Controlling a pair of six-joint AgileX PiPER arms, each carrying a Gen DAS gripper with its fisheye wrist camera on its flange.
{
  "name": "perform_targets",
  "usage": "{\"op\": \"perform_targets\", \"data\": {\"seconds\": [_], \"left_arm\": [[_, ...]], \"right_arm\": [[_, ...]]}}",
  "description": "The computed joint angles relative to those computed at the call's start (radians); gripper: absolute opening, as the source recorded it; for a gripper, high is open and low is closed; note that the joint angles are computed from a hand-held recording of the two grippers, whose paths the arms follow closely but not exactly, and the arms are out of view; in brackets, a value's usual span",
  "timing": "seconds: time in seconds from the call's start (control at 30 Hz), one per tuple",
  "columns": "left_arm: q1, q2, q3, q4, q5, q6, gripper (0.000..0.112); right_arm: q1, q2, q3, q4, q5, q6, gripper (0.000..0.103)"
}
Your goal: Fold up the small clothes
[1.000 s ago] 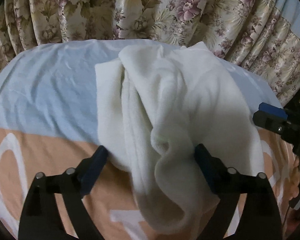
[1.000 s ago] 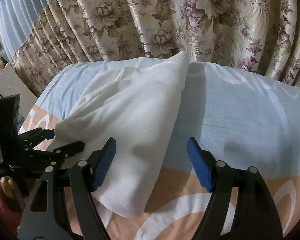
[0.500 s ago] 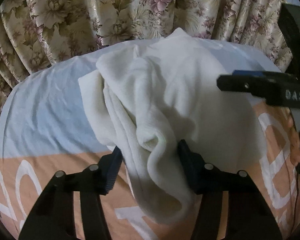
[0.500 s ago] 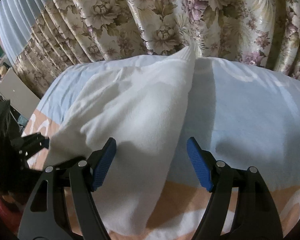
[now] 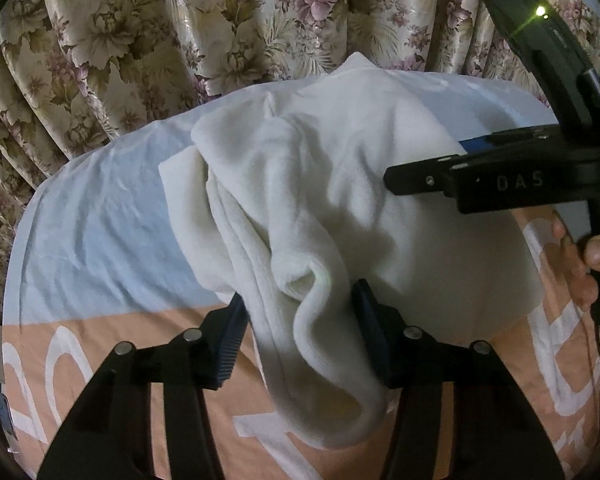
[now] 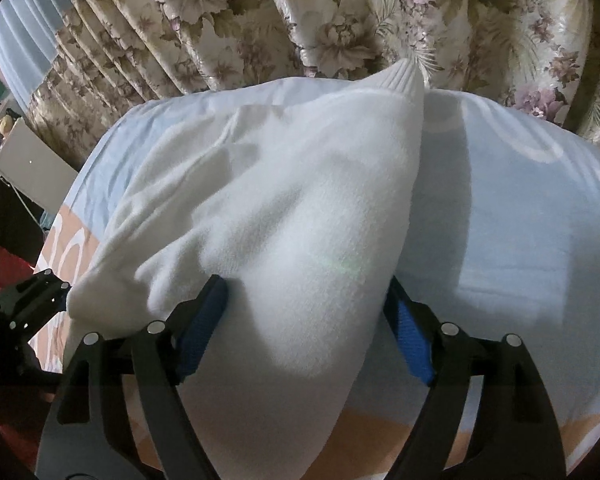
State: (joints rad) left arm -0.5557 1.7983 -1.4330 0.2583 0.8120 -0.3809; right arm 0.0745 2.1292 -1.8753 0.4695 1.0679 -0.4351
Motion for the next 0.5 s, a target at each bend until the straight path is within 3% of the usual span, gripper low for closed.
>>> {"op": "perform_targets", "data": {"seconds": [0.07,0.23,0.5], "left_arm": [[-0.009,0.003,-0.008,0.017,0.012,-0.004,0.050],[-0.022,0.008,-0.015,0.050,0.025,-0.021,0.044],[-0.018,-0.010,-0.007,0.048,0.029,-0.009,0.031]], "right_arm": [[0.010,-0.004,-0.011,-0.014,0.016,-0.018,0.059],[0.054,-0.057,0.035,-0.101,-0.039,-0.041,0.043],[0.090,-0.127,0.129,-0.181,-0.142,-0.095,0.034]]}}
